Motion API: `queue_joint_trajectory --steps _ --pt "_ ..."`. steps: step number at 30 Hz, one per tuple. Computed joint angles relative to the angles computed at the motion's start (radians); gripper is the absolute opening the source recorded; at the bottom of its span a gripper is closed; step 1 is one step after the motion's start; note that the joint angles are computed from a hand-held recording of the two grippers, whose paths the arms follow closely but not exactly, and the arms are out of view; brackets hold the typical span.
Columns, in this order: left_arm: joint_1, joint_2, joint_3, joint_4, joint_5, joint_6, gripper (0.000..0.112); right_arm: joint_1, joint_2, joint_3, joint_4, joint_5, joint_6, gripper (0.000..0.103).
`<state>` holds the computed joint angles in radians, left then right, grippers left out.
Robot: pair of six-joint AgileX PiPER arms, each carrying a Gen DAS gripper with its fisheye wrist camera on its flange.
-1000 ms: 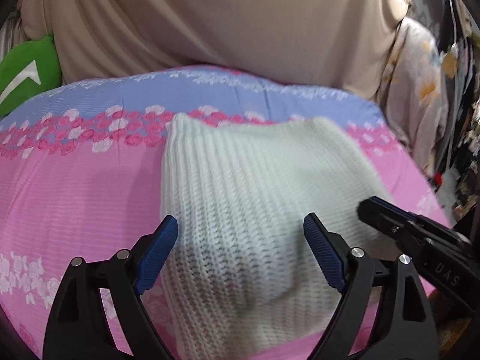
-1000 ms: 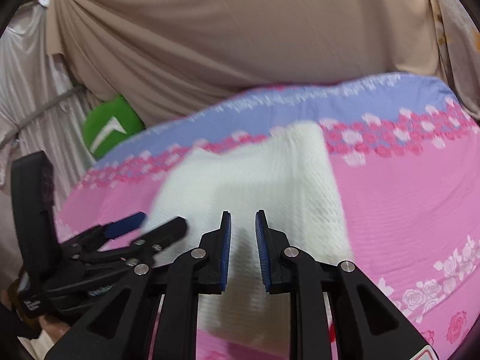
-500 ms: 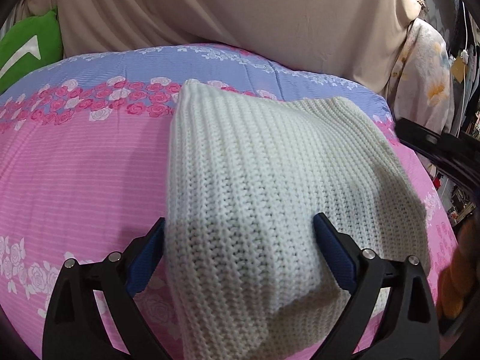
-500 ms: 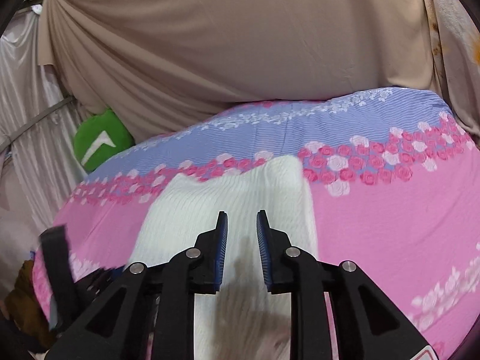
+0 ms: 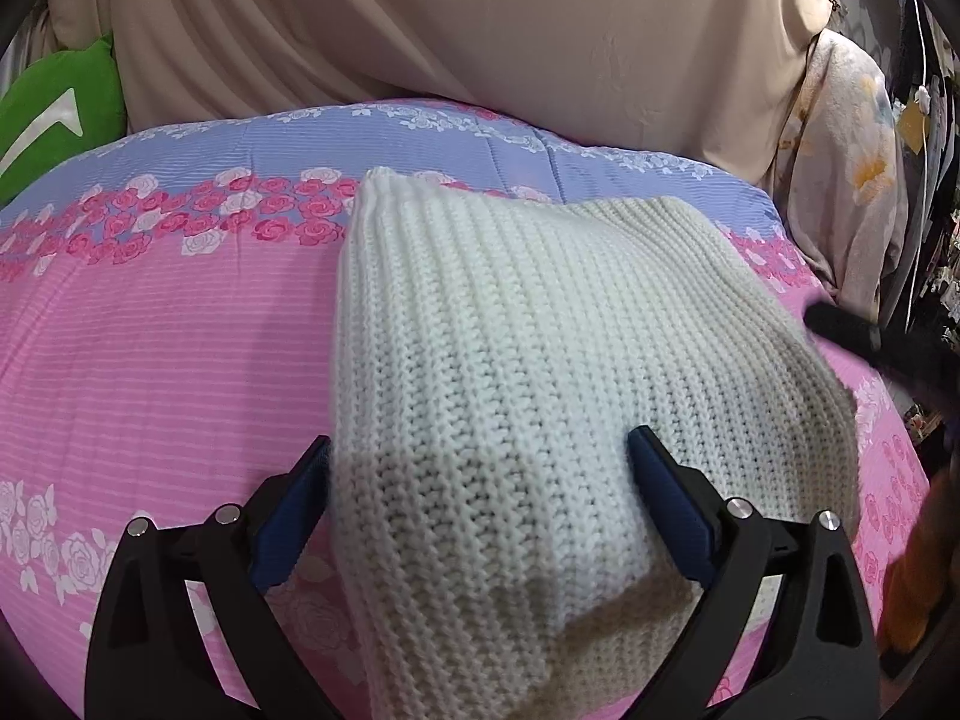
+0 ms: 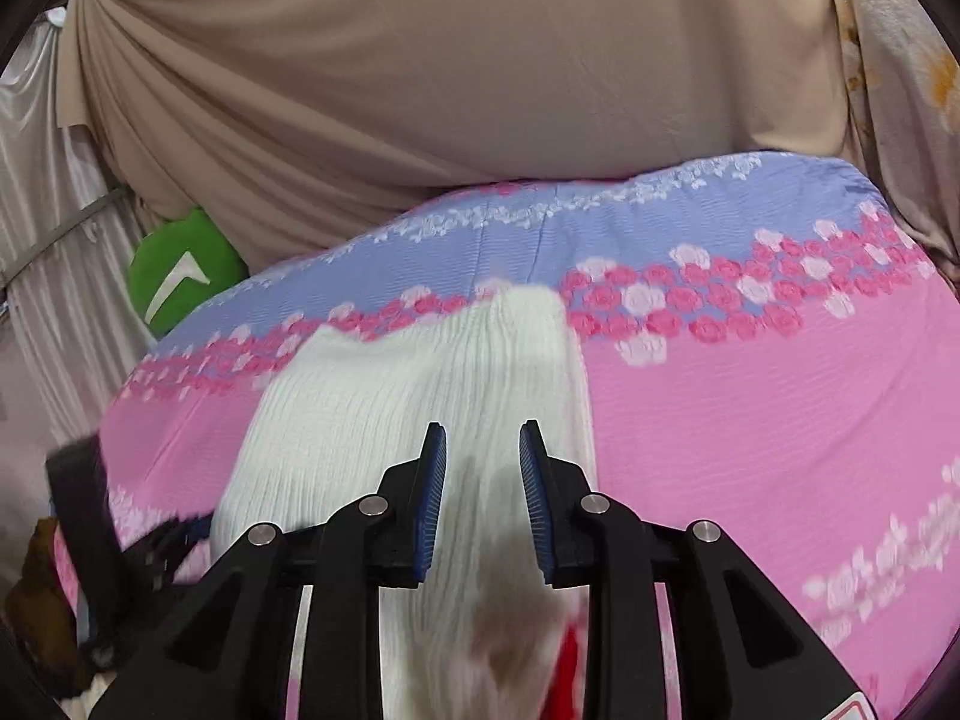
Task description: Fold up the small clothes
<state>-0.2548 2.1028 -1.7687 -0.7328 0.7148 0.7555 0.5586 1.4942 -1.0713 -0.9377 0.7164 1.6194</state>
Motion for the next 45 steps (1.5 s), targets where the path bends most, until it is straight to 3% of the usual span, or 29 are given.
queue_joint_trajectory --steps 3,8,11,13,14,17,22,26,28,32,35,37,40,42,45 --pt "-0.005 -0.003 0.005 0.006 -0.011 -0.004 0.095 0.012 0.067 0.013 -0.012 0.056 0.026 0.028" --pt "-0.014 -0.039 0.065 0.007 -0.074 0.027 0.095 0.096 -0.019 0.027 -0.074 0.102 0.120 0.031" --pt "-0.017 -0.049 0.083 0.007 -0.094 0.036 0.095 0.134 -0.020 0.038 -0.078 0.138 0.141 0.041" --pt "-0.020 -0.052 0.088 0.012 -0.105 0.035 0.095 0.102 0.028 0.040 -0.024 0.128 0.113 0.042" --pt "-0.022 -0.053 0.091 0.012 -0.108 0.036 0.095 0.088 0.044 0.049 -0.012 0.116 0.111 0.049" --pt "-0.026 -0.065 0.112 0.009 -0.130 0.046 0.095 0.041 0.012 0.125 -0.012 -0.036 0.184 0.052" --pt "-0.031 -0.080 0.140 -0.003 -0.156 0.064 0.095 0.097 -0.010 0.124 -0.035 0.030 0.199 0.053" --pt "-0.031 -0.087 0.157 -0.014 -0.163 0.068 0.095 0.073 0.017 0.170 -0.012 -0.052 0.230 0.057" --pt "-0.023 -0.097 0.173 -0.041 -0.152 0.088 0.095 0.084 0.008 0.175 -0.013 -0.041 0.240 0.059" --pt "0.035 -0.120 0.183 -0.174 -0.056 0.176 0.095 0.102 -0.012 0.136 0.025 0.033 0.154 0.062" --pt "0.068 -0.034 0.018 -0.129 0.086 0.050 0.095 0.069 -0.030 0.126 0.014 0.035 0.149 0.074" --pt "0.076 0.040 -0.107 -0.090 0.175 -0.045 0.095 -0.003 -0.042 0.151 0.031 -0.074 0.142 0.075" --pt "0.081 0.173 -0.316 -0.059 0.331 -0.150 0.095 -0.157 -0.030 0.202 0.160 -0.334 0.056 0.078" --pt "0.081 0.239 -0.418 -0.071 0.419 -0.178 0.095 -0.209 -0.023 0.242 0.119 -0.467 0.114 0.085" --pt "0.070 0.268 -0.450 -0.090 0.435 -0.168 0.097 -0.213 -0.004 0.226 0.099 -0.482 0.120 0.087"
